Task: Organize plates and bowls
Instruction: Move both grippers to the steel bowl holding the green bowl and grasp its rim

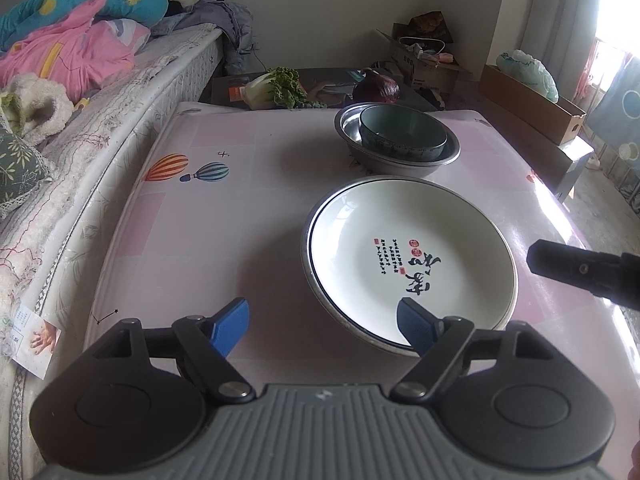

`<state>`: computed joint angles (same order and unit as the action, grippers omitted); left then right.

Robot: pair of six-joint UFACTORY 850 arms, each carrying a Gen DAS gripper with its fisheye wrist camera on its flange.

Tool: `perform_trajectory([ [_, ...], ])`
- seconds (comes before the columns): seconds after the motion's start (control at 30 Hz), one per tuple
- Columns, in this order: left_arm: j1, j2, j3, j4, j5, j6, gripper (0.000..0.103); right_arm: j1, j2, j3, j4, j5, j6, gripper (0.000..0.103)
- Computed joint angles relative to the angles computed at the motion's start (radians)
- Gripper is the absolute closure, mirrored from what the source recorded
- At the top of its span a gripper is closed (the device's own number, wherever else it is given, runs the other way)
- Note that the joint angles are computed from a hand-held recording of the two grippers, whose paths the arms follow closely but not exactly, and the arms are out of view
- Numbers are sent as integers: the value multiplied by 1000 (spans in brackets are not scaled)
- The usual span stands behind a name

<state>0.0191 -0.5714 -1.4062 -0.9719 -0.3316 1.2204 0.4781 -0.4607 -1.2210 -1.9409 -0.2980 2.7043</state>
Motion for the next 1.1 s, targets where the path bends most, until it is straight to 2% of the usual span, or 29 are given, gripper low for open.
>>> perform_trajectory([
  [0.37, 9, 6, -2, 5, 0, -9, 17, 5, -8, -24, 80, 14, -102, 22],
  [0.63, 4, -21, -58, 48, 1, -56, 17, -17, -20, -60, 70, 42, -132, 22],
  [0.9, -1, -101, -194, 53, 3, -87, 17, -82, -52, -131, 21, 75, -128, 22],
  [0.97, -4, -132, -242, 62, -11, -105, 18, -106, -68, -154, 14, 81, -133, 22],
  [1.1, -14, -231, -400, 164, -74, -238, 19, -154, -112, -213, 39, 109, -170, 22],
])
